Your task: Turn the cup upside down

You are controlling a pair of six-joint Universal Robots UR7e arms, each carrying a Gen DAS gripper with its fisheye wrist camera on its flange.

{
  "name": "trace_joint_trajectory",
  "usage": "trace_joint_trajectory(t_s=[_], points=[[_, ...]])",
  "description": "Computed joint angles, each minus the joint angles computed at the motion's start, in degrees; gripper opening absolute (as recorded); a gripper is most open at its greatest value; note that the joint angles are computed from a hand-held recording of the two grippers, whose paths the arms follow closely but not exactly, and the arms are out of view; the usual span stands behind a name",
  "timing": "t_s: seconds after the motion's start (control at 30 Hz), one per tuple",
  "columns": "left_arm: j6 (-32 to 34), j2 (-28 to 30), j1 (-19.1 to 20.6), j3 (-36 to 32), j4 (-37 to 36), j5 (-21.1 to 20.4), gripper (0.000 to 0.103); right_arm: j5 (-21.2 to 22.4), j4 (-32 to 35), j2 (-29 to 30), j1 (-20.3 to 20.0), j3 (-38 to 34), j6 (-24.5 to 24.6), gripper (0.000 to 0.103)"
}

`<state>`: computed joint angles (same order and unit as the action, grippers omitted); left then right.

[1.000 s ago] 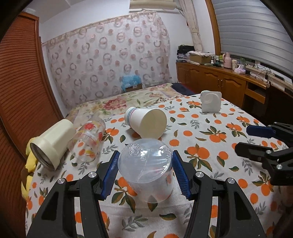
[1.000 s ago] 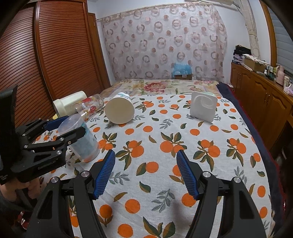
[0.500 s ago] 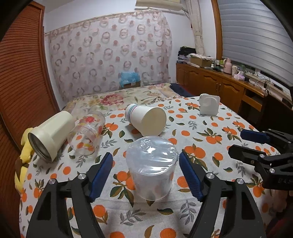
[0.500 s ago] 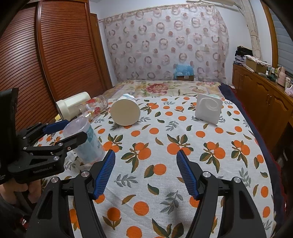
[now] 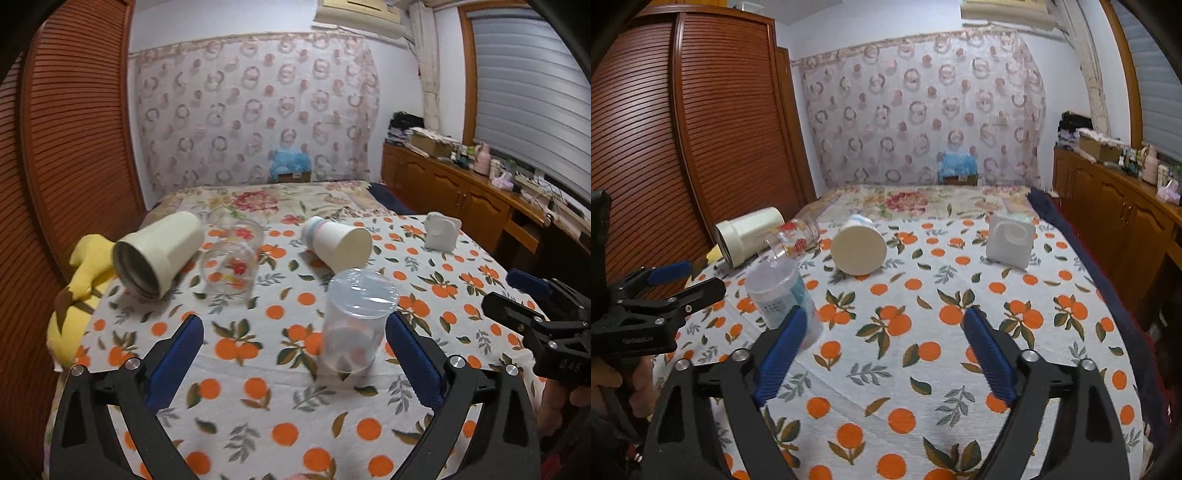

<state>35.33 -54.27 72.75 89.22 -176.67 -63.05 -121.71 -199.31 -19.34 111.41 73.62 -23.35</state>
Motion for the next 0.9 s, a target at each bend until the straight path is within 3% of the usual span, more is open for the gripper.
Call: trace_joint_trajectory(t_s=[0.1,0.5,0.9], points=[[0.7,-0.9,-0.2,1.4,-2.4,0.4,0.095,0.0,-2.1,0.3,0.7,0.1,-0.7,0.101],[0.1,-3.8,-0.5,5.5,-7.3,-1.4,0.095,-0.7,-7.4,0.6,2.0,0.8,-2.5,0.101],[-0.5,-3.8,-0.5,5.8,-7.9,-1.0,0.095,-0.8,-7.9,0.7,2.1,0.8,-2.9,0.101]])
